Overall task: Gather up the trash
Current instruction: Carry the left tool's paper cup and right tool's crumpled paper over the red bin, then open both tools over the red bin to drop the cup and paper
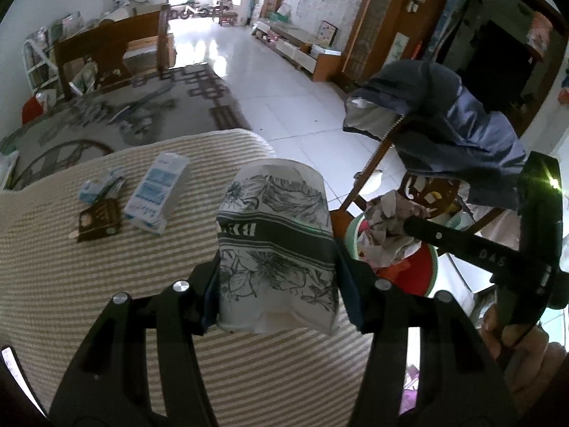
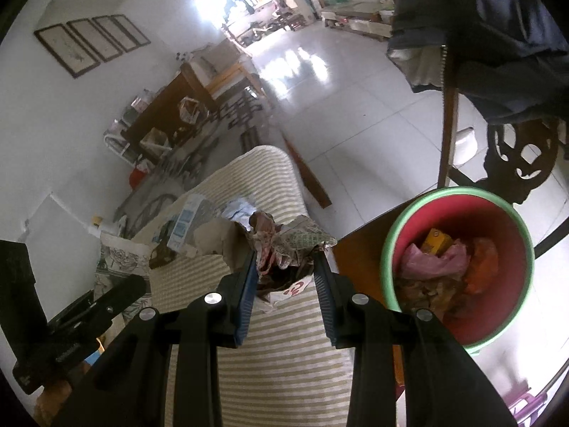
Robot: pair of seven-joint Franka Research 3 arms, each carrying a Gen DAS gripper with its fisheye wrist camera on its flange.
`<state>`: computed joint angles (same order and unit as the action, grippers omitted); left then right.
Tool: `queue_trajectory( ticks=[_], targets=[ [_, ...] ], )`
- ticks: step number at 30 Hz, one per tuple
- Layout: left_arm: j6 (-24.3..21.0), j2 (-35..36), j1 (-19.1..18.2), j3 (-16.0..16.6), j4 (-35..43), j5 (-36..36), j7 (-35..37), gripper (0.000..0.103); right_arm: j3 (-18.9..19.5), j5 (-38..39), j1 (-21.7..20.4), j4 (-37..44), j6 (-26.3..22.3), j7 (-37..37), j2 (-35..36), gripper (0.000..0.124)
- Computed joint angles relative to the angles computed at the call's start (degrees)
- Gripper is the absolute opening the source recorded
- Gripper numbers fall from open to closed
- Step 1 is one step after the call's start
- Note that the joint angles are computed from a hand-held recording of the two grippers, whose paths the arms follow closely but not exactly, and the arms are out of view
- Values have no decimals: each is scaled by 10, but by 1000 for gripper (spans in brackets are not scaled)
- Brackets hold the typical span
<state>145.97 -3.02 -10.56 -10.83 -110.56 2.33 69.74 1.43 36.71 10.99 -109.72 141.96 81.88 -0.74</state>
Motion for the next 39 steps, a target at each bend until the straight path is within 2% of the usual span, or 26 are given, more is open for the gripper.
queue_trajectory(
  ticks=[14, 25, 27, 28, 29, 30, 32, 36, 39],
  targets=[
    [-23, 95, -33, -34, 108, -18, 39, 53, -32, -10, -43, -54, 28, 24, -42, 32],
    [-89, 221, -60, -64, 255, -47, 87, 53, -54, -28, -81, -84, 30, 72, -53, 32],
    [-107, 247, -63, -72, 289, -60, 102, 56, -55, -31, -84, -87, 32, 75, -54, 34],
    [-112, 256, -66, -73, 300, -62, 103, 57, -56, -31, -86, -88, 34, 77, -54, 36],
    [-114, 264, -68, -73, 309, -64, 103, 60, -57, -27, -88, -89, 36, 78, -54, 43],
    [-119, 272, -69, -74, 320, -69, 103, 69, -58, -22, -88, -91, 37, 78, -53, 51],
    [-119, 278, -70, -74, 325, -75, 99, 75, -59, -15, -91, -93, 39, 81, -52, 58],
    [-116, 273, -70, -66, 318, -68, 91, 77, -59, -6, -92, -90, 35, 85, -45, 63],
    [-99, 250, -61, -58, 287, -65, 77, 78, -55, -15, -92, -83, 37, 92, -38, 69]
  ],
)
